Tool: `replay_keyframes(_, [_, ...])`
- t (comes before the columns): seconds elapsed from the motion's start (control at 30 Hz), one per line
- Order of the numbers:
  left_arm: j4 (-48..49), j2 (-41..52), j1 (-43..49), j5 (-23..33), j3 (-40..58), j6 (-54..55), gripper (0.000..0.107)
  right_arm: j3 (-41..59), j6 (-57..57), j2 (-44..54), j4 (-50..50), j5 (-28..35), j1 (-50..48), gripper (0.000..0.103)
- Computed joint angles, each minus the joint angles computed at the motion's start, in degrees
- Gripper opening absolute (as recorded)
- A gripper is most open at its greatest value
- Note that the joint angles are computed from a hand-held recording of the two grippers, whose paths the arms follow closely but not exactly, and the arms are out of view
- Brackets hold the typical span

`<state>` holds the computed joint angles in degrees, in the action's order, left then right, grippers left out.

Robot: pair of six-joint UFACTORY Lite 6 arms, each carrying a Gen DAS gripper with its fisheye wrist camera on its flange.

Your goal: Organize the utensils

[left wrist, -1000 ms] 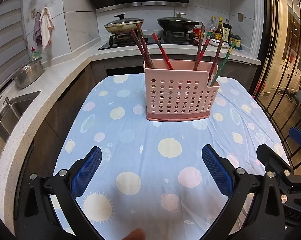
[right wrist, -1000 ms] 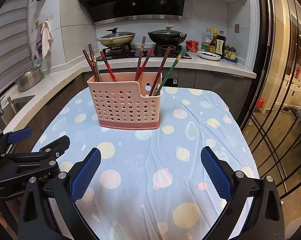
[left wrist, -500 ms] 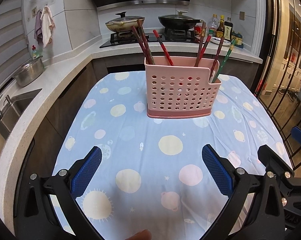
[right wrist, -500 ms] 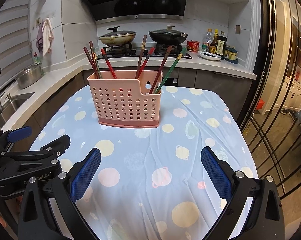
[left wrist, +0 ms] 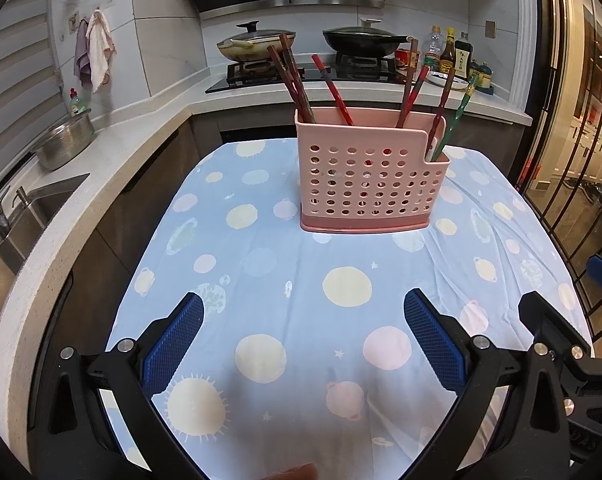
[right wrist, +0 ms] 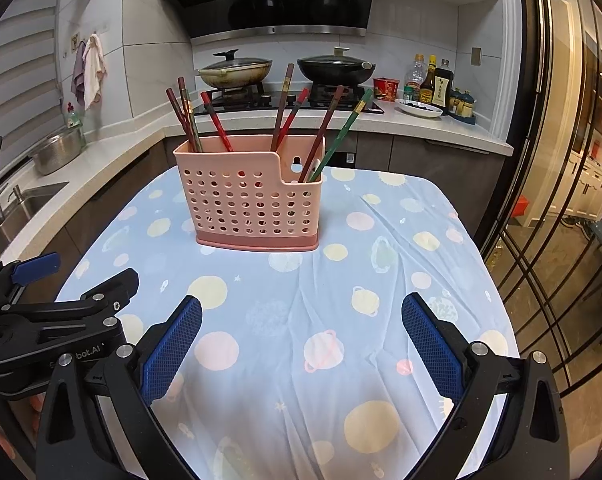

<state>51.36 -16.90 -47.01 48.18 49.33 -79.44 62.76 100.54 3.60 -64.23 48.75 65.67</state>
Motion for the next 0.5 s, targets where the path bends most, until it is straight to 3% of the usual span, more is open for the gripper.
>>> replay_keyframes(0.5, [-0.42, -0.74, 2.59, -0.88, -1.60, 0.48, 0.096, -3.38, 1.45, -2.04, 0.16, -1.30, -2.41, 0.096])
